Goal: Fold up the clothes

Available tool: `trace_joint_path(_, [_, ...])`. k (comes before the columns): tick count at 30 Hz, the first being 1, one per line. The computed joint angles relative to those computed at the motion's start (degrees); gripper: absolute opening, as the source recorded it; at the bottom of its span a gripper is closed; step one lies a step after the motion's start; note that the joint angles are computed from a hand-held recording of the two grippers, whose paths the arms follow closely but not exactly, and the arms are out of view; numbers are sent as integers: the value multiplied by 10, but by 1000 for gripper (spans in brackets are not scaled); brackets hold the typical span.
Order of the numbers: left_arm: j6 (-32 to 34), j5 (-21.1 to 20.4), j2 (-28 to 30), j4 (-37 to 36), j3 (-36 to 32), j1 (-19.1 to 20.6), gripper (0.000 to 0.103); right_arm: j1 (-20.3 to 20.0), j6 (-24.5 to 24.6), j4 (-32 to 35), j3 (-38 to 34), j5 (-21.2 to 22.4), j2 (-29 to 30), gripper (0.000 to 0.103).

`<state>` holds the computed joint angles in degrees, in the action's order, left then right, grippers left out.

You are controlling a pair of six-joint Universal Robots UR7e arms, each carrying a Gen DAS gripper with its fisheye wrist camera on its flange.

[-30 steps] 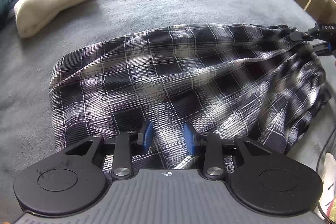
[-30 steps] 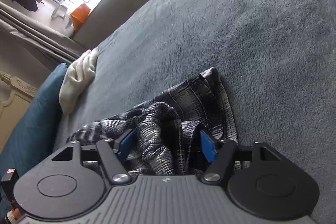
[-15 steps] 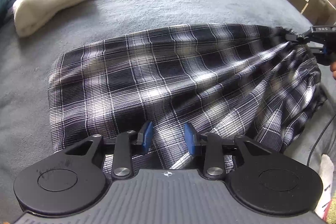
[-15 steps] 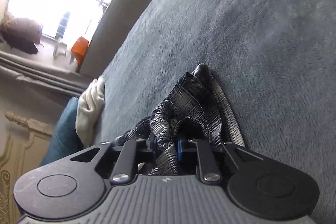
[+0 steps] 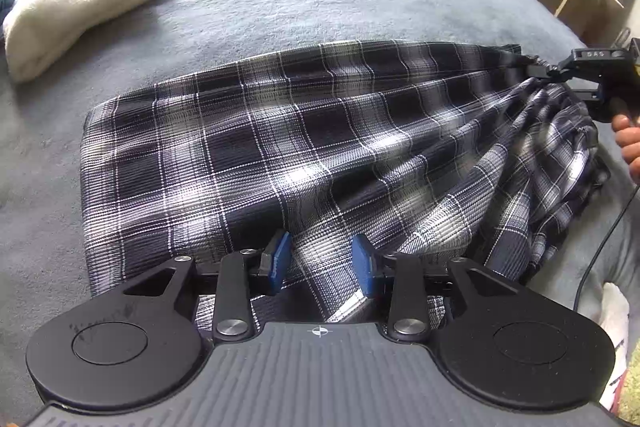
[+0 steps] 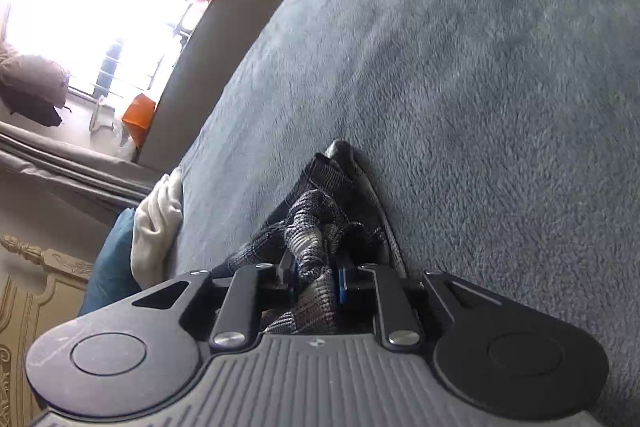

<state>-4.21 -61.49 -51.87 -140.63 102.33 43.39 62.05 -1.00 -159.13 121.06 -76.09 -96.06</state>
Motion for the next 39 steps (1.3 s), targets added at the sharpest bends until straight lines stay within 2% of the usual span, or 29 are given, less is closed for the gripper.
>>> trace_joint_path(3, [1,-9,-15,0,-5,2,34,16,3,18,-9,-30,-16,42])
trace_joint_path(5, [0,-11,-30,-3,-7,3,35,30,-14,11,-6,-60,-34,44])
trace_joint_path(7, [-4,-8,-47,-7,-8,4,37,41,-31,5,1,-68,-55,44])
trace_joint_path(12, [-39,14,-99,-12,19,3,38,89,-115,34,15,-52,-80,43])
trace_joint_path(15, [-70,26,-126,-1,53,1,38,142,-186,76,8,-62,-57,43])
trace_joint_path(18, [-103,45,-146,33,81,-4,38,201,-271,105,9,-97,-27,43])
trace_joint_path(22, [-151,55,-169,30,116,2,38,278,-387,142,11,-134,21,43])
trace_joint_path(25, [-180,69,-169,25,125,7,38,332,-496,126,26,-157,56,42])
trace_joint_path(27, [-175,73,-166,25,128,9,38,359,-555,92,38,-168,79,41])
trace_joint_path(30, [-155,83,-165,17,135,5,38,382,-602,75,36,-201,121,41])
trace_joint_path(32, [-144,89,-166,12,140,3,38,386,-614,70,35,-224,144,38])
trace_joint_path(33, [-142,90,-168,9,142,2,38,387,-614,66,36,-238,155,26])
trace_joint_path(34, [-141,92,-169,7,144,2,39,385,-596,57,35,-247,164,7])
trace_joint_path(35, [-140,92,-171,4,146,2,39,381,-574,49,33,-254,171,7])
trace_joint_path(39, [-132,88,-184,-32,160,6,39,333,-376,68,-2,-173,176,6])
